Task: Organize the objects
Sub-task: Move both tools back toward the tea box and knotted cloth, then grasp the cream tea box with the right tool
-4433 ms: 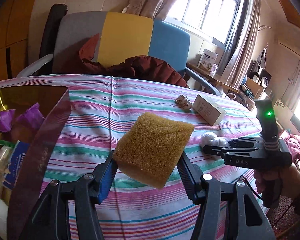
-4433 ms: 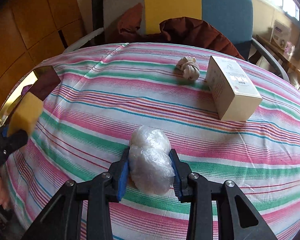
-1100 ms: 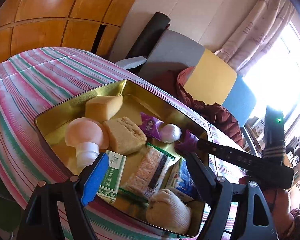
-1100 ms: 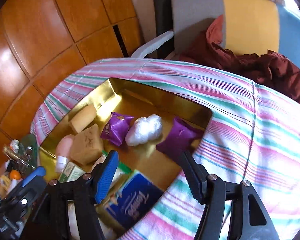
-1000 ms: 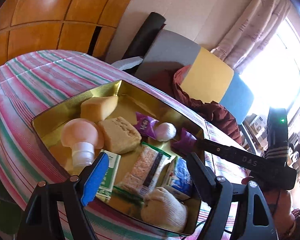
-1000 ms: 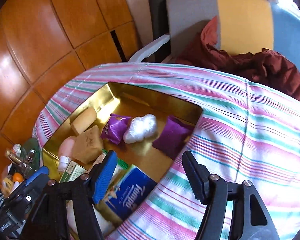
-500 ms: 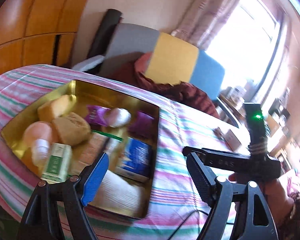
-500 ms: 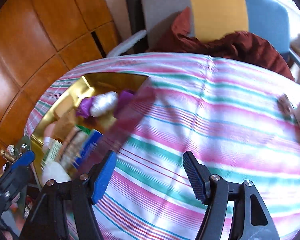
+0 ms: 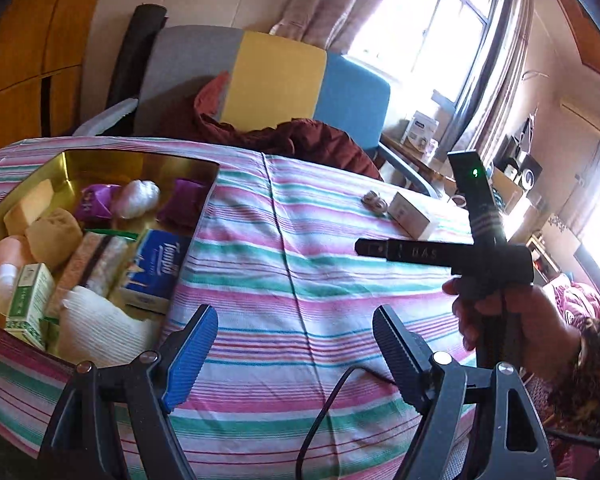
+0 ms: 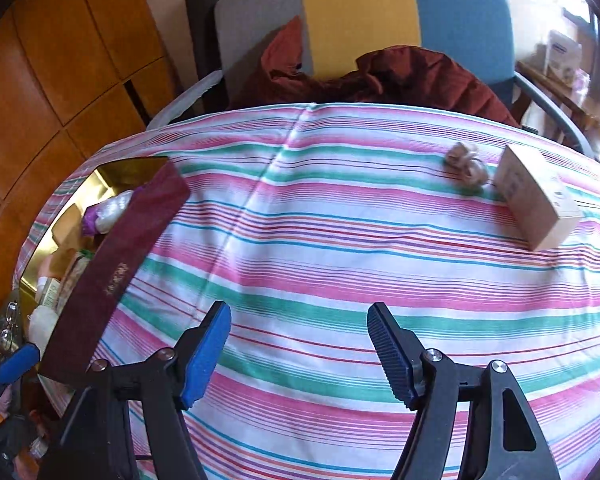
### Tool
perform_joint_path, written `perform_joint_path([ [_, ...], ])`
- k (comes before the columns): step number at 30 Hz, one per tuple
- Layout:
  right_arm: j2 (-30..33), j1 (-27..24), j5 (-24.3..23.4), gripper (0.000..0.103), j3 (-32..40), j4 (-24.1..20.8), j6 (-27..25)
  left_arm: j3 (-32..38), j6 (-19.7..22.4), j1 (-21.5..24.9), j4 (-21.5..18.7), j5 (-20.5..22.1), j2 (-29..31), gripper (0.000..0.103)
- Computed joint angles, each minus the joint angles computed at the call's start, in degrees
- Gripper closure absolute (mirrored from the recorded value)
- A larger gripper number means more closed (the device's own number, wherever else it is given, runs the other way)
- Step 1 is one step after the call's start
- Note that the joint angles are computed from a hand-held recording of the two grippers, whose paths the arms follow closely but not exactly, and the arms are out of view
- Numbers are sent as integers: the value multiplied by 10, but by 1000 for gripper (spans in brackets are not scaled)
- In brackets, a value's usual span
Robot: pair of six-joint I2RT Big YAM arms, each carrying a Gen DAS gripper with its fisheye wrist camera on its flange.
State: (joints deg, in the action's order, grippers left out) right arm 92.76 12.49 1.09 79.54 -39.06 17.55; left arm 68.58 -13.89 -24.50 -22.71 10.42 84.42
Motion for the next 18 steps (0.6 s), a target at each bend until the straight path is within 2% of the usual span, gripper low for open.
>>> perform_joint_path([
  [8, -21, -46, 11, 30, -23, 2, -27, 28, 1, -14, -33, -5, 27, 22],
  [12, -32, -67, 52, 29, -33, 21, -45, 42, 4, -18, -48, -4, 40, 22],
  [15, -35, -92, 84, 21, -34, 50, -54, 49, 9, -23, -57, -6, 46, 22],
  [18, -16, -122, 94, 18, -8, 49, -61, 56, 17, -28, -65, -5, 51, 22],
])
